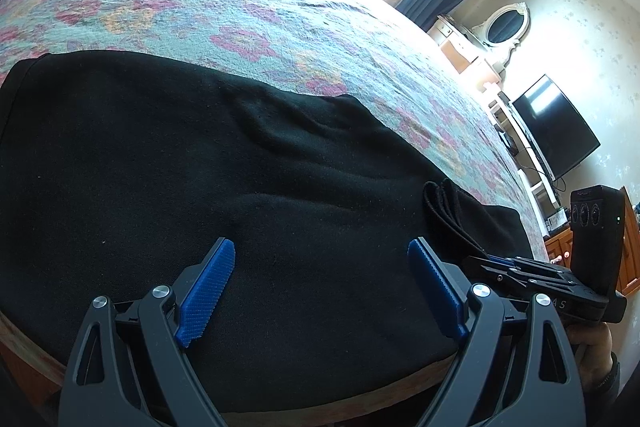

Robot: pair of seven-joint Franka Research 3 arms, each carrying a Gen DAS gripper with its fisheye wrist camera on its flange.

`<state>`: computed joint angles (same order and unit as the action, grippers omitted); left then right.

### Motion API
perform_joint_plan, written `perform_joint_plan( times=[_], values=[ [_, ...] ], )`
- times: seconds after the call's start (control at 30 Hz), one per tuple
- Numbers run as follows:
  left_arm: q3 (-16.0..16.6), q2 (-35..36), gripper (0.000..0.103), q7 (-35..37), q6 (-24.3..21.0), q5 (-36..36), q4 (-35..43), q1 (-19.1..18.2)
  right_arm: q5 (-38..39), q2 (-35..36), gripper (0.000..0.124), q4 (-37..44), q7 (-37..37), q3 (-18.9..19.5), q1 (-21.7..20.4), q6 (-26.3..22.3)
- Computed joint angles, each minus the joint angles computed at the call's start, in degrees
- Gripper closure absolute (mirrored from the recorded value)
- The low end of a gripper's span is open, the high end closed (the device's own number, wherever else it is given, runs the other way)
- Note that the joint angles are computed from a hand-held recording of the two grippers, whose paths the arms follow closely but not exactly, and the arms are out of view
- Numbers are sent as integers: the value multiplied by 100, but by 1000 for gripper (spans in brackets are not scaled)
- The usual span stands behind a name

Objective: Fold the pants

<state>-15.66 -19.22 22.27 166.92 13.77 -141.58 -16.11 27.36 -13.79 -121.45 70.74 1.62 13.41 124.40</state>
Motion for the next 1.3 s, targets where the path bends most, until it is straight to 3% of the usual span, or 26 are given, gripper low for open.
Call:
perform_joint_plan(
  times=[0.43, 0.53, 0.73, 0.8, 0.87, 1.03, 1.1, 1.23, 1.3],
  values=[
    [-5, 36, 16, 22, 20, 36, 19, 19, -243, -99, 104, -251, 81, 146, 143, 345],
    [-10, 36, 16, 32, 19, 54, 22, 15, 135, -99, 89, -287, -69, 38, 213, 274],
    [113, 18, 16, 155, 129, -88, -40, -100, 1024, -337, 89, -456, -309, -228, 177, 224],
    [175, -7, 16, 221, 215, -198, -100, -157, 1310, -549, 86, -550, -436, -356, 95, 279],
    [186, -33, 16, 244, 272, -267, -148, -171, 1613, -698, 69, -564, -491, -581, -51, 196],
    [124, -33, 16, 246, 236, -275, -129, -119, 1613, -709, 60, -487, 228, -1022, -906, 227],
    [117, -35, 16, 241, 243, -279, -131, -112, 1416, -649, 58, -530, 597, -1186, -1249, 14],
    [94, -41, 16, 219, 251, -265, -141, -95, 2521, -305, 58, -732, 648, -1808, -1552, -1327],
    [98, -43, 16, 233, 241, -257, -140, -98, 2689, -135, 58, -740, 579, -1818, -1669, -1755]
  ],
)
